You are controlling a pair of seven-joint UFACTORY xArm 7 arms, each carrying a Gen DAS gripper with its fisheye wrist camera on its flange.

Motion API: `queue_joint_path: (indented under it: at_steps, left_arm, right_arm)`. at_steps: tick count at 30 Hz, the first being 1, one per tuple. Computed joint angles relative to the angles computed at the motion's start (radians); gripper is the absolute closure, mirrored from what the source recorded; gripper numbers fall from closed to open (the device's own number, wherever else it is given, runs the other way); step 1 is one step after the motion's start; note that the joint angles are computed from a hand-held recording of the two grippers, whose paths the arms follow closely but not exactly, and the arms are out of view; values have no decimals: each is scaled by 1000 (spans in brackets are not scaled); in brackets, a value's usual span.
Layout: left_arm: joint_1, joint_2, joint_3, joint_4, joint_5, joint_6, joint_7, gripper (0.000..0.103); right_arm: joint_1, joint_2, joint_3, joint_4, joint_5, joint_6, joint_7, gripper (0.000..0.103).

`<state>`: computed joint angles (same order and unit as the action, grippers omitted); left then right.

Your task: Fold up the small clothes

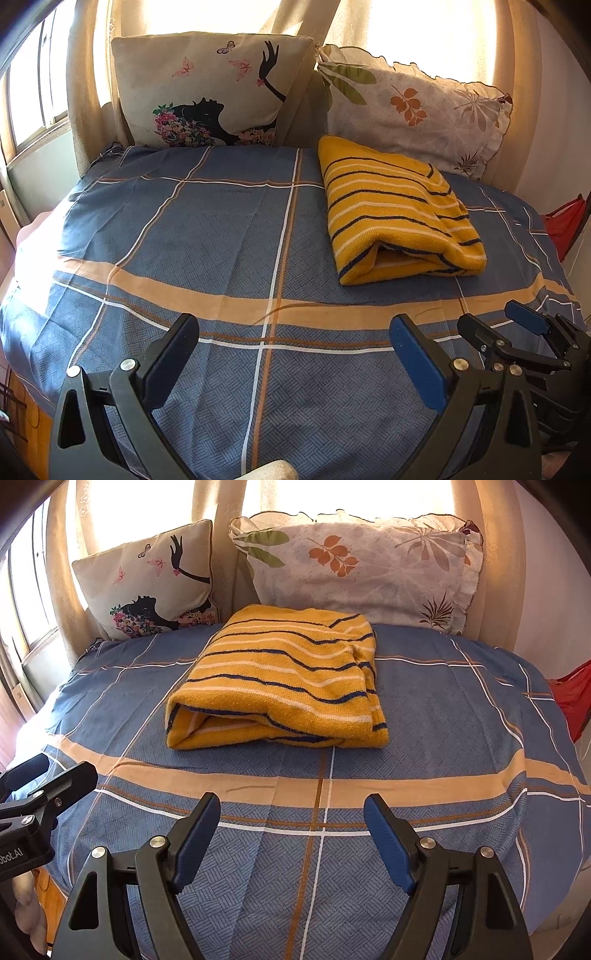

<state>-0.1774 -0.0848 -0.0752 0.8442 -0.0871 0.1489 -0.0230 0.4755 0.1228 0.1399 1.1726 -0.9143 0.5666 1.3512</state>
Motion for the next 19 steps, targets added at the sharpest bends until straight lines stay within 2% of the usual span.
queue_joint_path:
  at_steps: [6,10,19]
  left_arm:
    - [-3,3,-2,1,-1,5,1,0]
    - [-21,6,10,4,-71,14,62,0]
    - [-20,15,6,9,-119,38,86,0]
  right_arm:
    - [0,3,-1,-2,10,-6,-4,19]
    - [2,5,-1,0,8,-5,-3,18]
    - [12,24,-4,11,23,-1,-19,18]
